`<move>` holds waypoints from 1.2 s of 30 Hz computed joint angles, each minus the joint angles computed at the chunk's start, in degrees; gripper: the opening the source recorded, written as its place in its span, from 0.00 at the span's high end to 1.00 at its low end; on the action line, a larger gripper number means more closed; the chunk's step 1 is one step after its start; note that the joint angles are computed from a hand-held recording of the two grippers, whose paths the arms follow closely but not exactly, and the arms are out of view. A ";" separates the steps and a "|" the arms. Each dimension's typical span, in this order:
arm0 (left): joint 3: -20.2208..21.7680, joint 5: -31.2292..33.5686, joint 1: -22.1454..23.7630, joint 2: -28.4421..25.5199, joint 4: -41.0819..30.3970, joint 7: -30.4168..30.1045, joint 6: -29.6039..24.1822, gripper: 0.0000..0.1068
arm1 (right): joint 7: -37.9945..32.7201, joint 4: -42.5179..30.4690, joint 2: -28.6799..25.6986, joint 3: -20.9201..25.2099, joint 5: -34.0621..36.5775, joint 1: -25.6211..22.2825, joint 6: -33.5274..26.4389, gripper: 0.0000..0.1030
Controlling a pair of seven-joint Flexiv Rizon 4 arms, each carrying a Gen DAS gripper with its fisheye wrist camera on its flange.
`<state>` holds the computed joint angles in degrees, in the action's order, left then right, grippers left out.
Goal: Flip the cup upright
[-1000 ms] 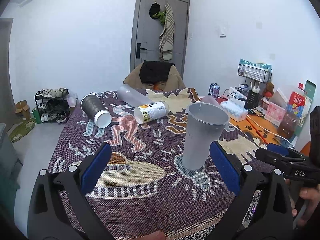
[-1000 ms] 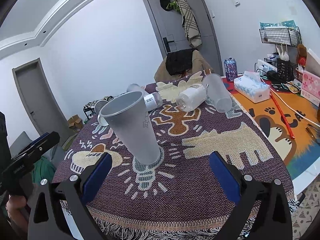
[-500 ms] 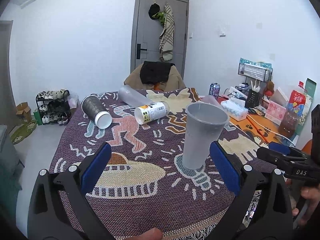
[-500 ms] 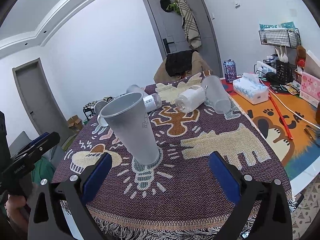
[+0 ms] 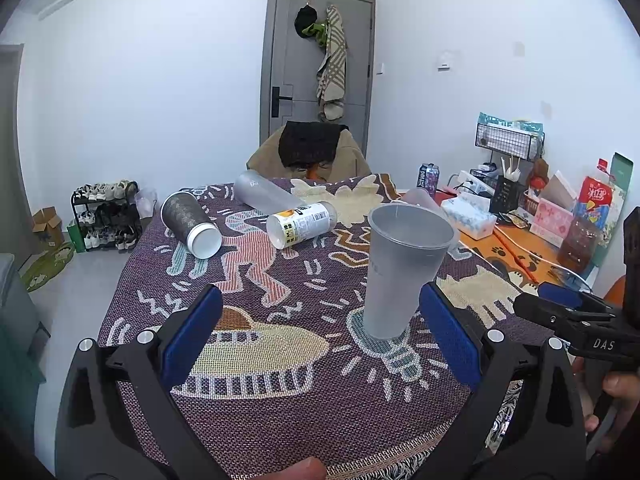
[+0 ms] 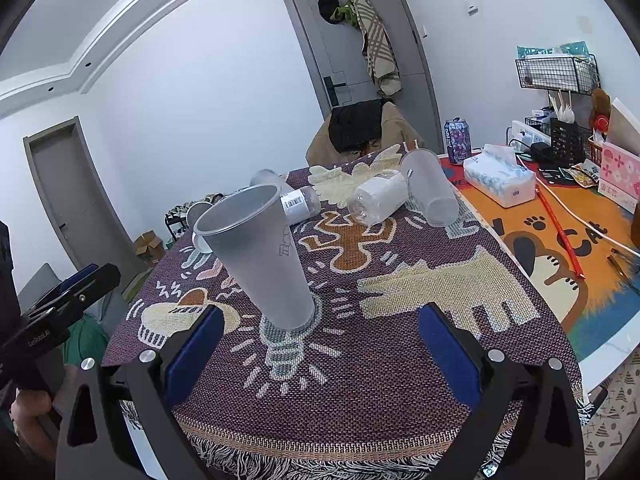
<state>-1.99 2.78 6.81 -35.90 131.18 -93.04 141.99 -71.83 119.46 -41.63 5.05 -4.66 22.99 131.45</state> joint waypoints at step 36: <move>0.00 -0.10 -0.12 0.05 -0.03 -0.26 0.02 0.08 | -0.99 -0.05 0.28 -0.43 1.72 0.98 0.25 0.07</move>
